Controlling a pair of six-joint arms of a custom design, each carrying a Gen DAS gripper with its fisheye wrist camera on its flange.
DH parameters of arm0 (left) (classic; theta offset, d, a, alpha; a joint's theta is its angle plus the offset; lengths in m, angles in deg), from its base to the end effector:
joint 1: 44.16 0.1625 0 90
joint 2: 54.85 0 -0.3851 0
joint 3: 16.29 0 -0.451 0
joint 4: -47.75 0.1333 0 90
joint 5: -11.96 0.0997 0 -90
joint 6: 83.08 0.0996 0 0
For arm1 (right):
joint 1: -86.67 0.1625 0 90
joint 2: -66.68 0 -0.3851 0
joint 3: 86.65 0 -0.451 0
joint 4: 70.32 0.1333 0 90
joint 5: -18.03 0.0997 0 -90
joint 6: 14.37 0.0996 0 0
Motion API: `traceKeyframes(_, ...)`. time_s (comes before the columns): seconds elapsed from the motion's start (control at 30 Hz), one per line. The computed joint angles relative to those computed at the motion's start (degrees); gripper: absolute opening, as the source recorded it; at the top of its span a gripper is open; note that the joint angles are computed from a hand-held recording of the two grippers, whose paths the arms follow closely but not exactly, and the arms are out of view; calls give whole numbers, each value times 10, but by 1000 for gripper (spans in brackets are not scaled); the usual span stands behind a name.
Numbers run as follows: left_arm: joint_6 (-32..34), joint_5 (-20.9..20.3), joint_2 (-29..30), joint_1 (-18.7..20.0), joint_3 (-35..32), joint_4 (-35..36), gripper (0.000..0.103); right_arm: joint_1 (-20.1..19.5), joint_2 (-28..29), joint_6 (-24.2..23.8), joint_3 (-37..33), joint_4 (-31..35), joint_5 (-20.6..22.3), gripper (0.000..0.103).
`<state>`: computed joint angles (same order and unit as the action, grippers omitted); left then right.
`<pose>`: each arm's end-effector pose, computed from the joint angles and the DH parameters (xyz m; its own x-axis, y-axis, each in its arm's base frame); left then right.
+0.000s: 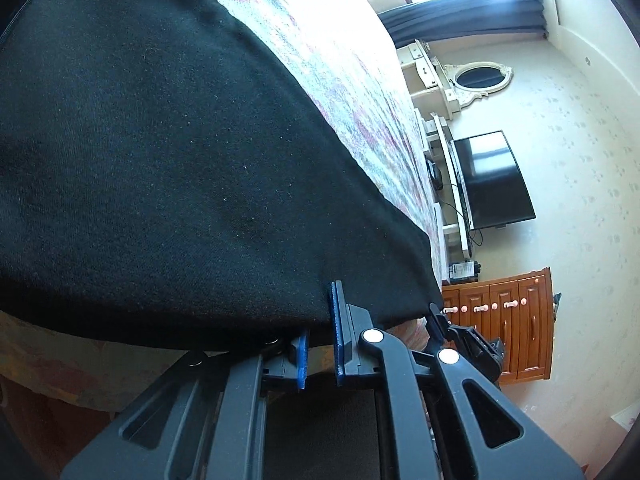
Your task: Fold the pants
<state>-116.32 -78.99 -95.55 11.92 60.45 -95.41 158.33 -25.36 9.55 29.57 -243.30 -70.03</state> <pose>-0.3267 -0.7217 0.0825 -0.9840 0.0353 0.1746 -0.0073 0.9714 -0.2375 -0.0385 -0.5504 0.3963 -0.8094 0.4617 -0.3628 0.5373 0.3331 -0.7748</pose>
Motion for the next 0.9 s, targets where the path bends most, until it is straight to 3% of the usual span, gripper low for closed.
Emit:
traceKeyframes(0.33, 20, -6, 6, 7, -2, 23, 11, -23, -9, 12, 28, -10, 11, 5)
traceKeyframes(0.4, 38, -7, 3, 4, -2, 28, 15, -25, -14, 16, 32, -7, 20, 7)
traceKeyframes(0.5, 85, -20, -9, -2, 3, 42, 45, -32, -34, 24, 44, -3, 17, 25)
traceKeyframes(0.57, 123, -29, -22, -7, 7, 56, 76, -26, -54, 12, 48, 15, -14, 32)
traceKeyframes(0.63, 168, -31, -36, -9, 7, 61, 78, -12, -67, -22, 45, 22, -55, 39)
traceKeyframes(0.67, 198, -23, -44, -11, 7, 57, 79, -1, -68, -39, 39, 18, -79, 43)
traceKeyframes(0.7, 232, -8, -51, -13, 10, 44, 79, 4, -69, -56, 31, 20, -91, 56)
traceKeyframes(0.73, 272, 12, -61, -15, 15, 26, 82, 1, -69, -73, 20, 32, -82, 63)
traceKeyframes(0.8, 343, 56, -75, -13, 21, -5, 85, -5, -60, -102, -7, 56, -66, 65)
traceKeyframes(0.87, 373, 99, -80, -3, 16, -3, 85, -9, -41, -137, -45, 107, -63, 67)
traceKeyframes(0.9, 380, 113, -81, 7, 11, 7, 85, -5, -27, -153, -61, 120, -87, 67)
